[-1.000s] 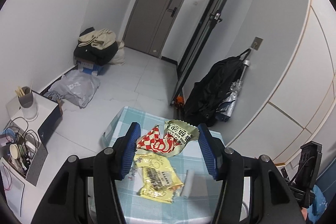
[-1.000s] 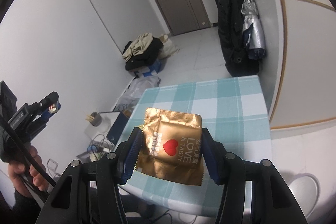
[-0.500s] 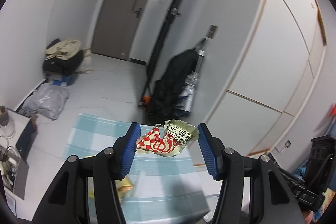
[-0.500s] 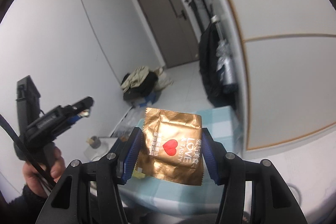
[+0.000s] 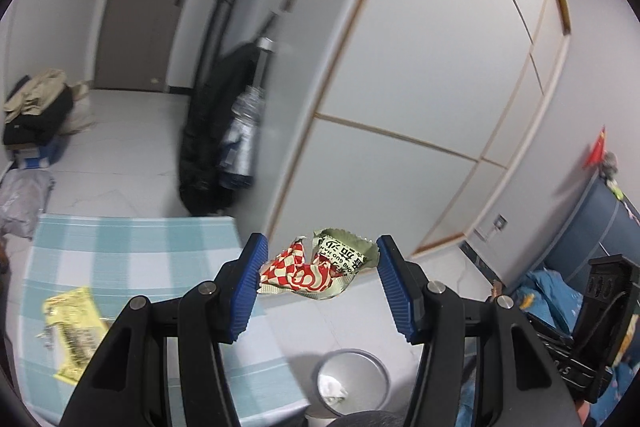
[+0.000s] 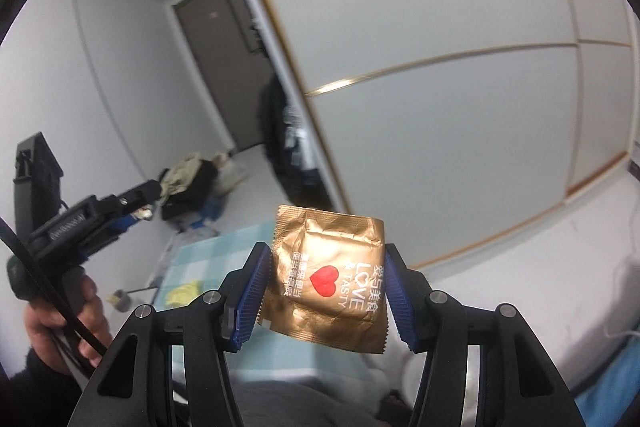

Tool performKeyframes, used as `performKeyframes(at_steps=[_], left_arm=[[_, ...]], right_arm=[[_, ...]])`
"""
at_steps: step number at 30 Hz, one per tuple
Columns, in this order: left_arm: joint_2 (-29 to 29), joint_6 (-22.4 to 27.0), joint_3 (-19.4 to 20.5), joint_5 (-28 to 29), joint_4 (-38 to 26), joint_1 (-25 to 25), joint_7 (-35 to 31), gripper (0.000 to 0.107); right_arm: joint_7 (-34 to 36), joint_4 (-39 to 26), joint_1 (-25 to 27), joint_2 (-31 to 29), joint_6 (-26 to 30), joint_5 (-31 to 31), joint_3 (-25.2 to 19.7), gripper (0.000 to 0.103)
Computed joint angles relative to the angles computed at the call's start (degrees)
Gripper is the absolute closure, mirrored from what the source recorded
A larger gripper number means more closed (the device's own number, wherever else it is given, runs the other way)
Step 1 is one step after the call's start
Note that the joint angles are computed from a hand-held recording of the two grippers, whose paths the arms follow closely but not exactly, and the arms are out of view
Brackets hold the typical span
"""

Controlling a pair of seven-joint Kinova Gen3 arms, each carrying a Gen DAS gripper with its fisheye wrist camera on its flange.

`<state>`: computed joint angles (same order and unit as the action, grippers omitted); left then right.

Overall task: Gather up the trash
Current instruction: 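Carry the brown packet and checkered wrapper in both grippers over the bin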

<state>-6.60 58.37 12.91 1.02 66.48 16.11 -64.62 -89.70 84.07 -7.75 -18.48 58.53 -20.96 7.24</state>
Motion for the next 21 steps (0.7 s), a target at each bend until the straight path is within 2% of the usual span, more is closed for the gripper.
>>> performKeyframes(at_steps=[8, 9, 13, 21], left_arm=[[8.23, 4.42, 0.81, 3.39, -6.59, 4.53, -2.87, 0.056], [10.01, 6.08, 1.68, 4.78, -8.15, 4.20, -4.01, 0.056], [15.37, 10.34, 0.50, 8.27, -12.17, 6.90, -6.36, 0.056], [24.72, 18.14, -0.26, 11.87, -18.59, 10.17, -7.18, 0.056]], right_arm=[[1.55, 4.98, 4.22, 1.23, 2.22, 0.85, 5.05, 0.048], [2.41, 5.60, 4.77, 1.21, 2.88, 0.42, 6.12, 0.048], [5.01, 8.23, 6.94, 3.36, 3.27, -1.78, 8.39, 0.048], [10.24, 13.91, 12.75, 10.28, 4.11, -6.34, 8.63, 0.048]])
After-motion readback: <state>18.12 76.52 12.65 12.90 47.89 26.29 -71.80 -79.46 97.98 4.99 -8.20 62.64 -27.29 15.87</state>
